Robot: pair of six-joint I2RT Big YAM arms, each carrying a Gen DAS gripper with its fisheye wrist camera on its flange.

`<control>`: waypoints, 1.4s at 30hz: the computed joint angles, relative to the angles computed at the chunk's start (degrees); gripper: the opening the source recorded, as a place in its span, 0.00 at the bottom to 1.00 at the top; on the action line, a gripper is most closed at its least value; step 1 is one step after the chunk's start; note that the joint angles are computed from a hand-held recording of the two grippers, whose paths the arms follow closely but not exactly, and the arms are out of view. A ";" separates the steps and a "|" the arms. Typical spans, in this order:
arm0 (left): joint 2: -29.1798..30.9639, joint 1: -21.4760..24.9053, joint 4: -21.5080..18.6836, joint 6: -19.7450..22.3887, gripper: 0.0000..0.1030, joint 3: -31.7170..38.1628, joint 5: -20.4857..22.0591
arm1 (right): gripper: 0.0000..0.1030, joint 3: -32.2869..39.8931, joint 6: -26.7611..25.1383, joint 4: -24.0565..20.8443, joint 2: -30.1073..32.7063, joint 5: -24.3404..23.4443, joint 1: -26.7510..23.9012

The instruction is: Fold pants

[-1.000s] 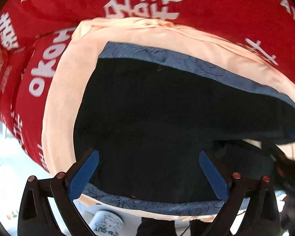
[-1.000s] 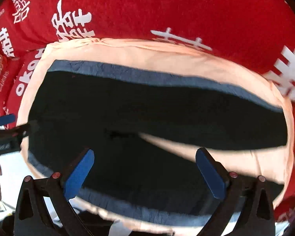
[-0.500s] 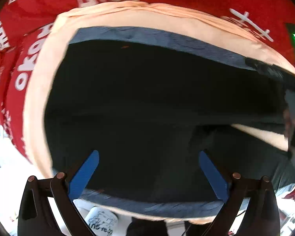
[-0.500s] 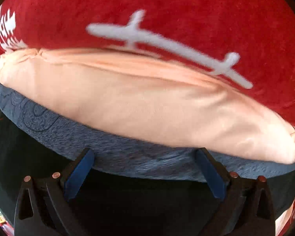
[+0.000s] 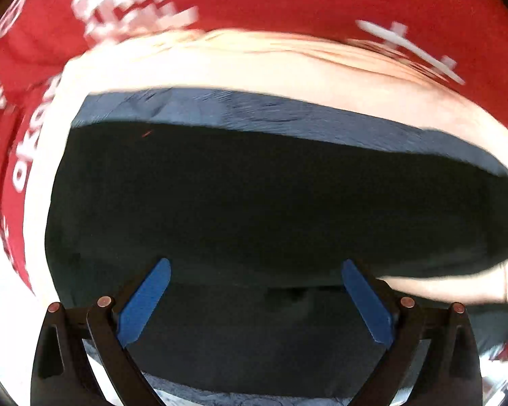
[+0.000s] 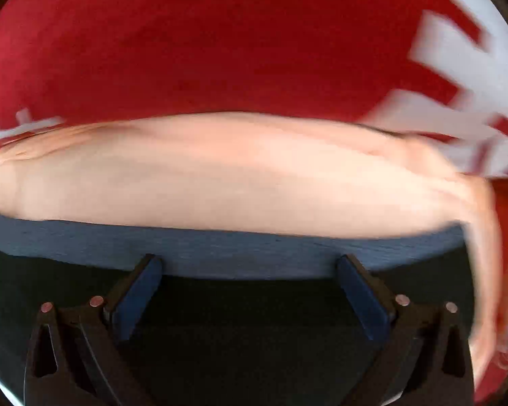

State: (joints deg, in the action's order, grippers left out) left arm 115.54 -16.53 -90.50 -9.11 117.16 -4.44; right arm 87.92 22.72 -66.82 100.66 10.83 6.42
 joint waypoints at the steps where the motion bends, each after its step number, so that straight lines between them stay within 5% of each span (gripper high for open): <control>1: 0.12 0.42 -0.25 -0.82 0.99 -0.05 -0.23 | 1.00 -1.30 -0.51 0.35 -2.08 0.77 0.12; 7: -2.44 2.49 0.31 0.22 0.99 -2.95 -2.35 | 1.00 -2.57 4.82 3.78 -5.73 -6.65 11.20; 13: -6.43 5.52 1.78 0.25 0.99 -7.01 -1.32 | 1.00 3.70 -0.25 1.72 0.93 -5.43 21.04; 16: -8.09 7.42 2.42 0.23 0.99 -8.74 0.14 | 1.00 -3.84 1.63 3.36 -3.92 -5.73 14.06; 21: -9.83 8.54 3.18 2.16 0.99 -9.48 0.76 | 1.00 -12.54 5.98 -5.26 -12.75 -1.35 -0.94; 23: -9.83 8.86 2.87 3.19 0.99 -8.78 1.08 | 1.00 -10.61 5.38 -11.74 -13.62 5.25 -1.01; 24: -9.94 8.92 2.95 3.53 0.99 -8.58 1.07 | 1.00 -10.04 4.26 -11.59 -14.90 4.86 -0.33; 28: -9.28 9.57 3.47 5.03 0.99 -6.53 1.39 | 1.00 -2.31 4.58 -11.84 -14.29 -1.21 8.70; 36: -6.00 11.60 6.47 8.63 0.99 -4.86 3.36 | 1.00 18.47 -2.75 -8.00 0.39 -12.76 25.59; 42: -3.77 12.37 9.11 11.16 0.99 -4.20 5.07 | 1.00 22.61 -6.89 -7.14 6.21 -15.24 26.35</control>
State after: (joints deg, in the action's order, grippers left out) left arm 111.77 -4.16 -81.39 2.05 112.96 0.64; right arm 110.53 15.82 -73.96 106.87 -4.42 32.77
